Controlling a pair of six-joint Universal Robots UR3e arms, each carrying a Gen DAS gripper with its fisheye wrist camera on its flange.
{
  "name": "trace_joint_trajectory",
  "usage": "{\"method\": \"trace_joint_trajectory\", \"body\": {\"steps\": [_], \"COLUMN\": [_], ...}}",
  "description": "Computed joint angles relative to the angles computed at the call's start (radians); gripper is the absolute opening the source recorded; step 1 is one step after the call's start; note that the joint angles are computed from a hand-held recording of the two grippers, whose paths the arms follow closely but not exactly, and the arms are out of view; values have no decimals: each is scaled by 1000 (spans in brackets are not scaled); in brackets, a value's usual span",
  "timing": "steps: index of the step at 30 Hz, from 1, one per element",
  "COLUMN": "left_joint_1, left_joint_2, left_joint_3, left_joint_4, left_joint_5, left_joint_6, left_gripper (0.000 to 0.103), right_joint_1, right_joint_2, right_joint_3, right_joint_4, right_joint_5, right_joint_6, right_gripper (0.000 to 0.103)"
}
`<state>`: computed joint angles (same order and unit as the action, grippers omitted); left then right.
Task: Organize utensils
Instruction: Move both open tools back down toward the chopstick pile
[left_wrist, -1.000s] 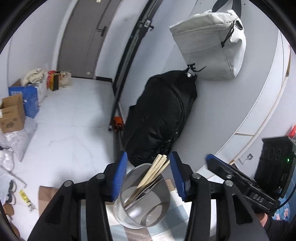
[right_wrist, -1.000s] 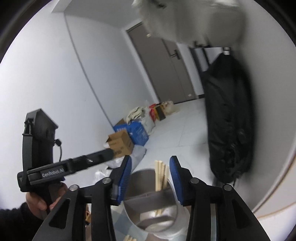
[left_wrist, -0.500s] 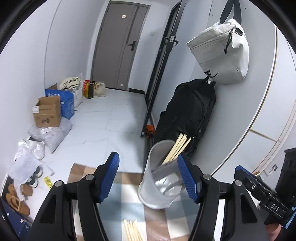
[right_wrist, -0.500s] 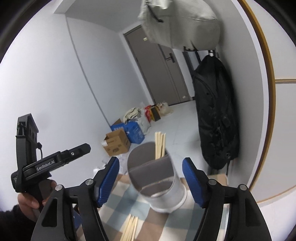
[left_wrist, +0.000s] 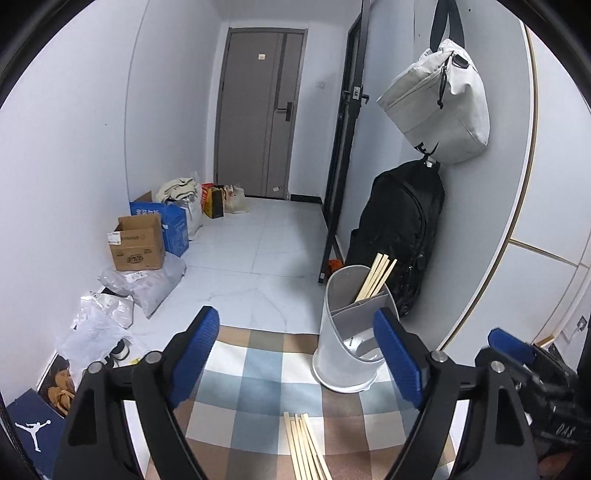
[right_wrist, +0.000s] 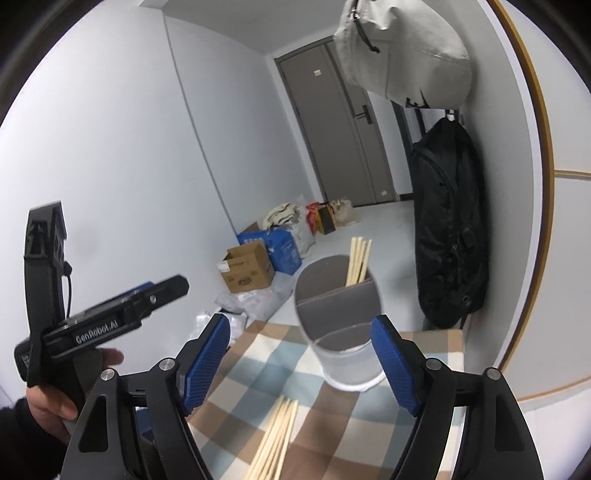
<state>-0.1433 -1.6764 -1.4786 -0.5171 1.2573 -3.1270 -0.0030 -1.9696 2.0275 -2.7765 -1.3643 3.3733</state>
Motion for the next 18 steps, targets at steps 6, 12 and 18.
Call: {"method": "trace_joint_trajectory", "body": {"steps": [6, 12, 18], "left_joint_1": [10, 36, 69], "left_joint_2": [38, 46, 57], "left_joint_3": [-116, -196, -271], "left_joint_4": [67, 63, 99], "left_joint_5": [6, -17, -26], "left_joint_6": [3, 30, 9], "left_gripper": [89, 90, 90], "right_joint_1": [90, 157, 196], "right_joint_2": [25, 52, 96], "right_joint_3": [35, 57, 65], "right_joint_4": [-24, -23, -22], "right_joint_5": [-77, -136, -190], "right_joint_6": [13, -2, 17], "right_gripper": [85, 88, 94]}}
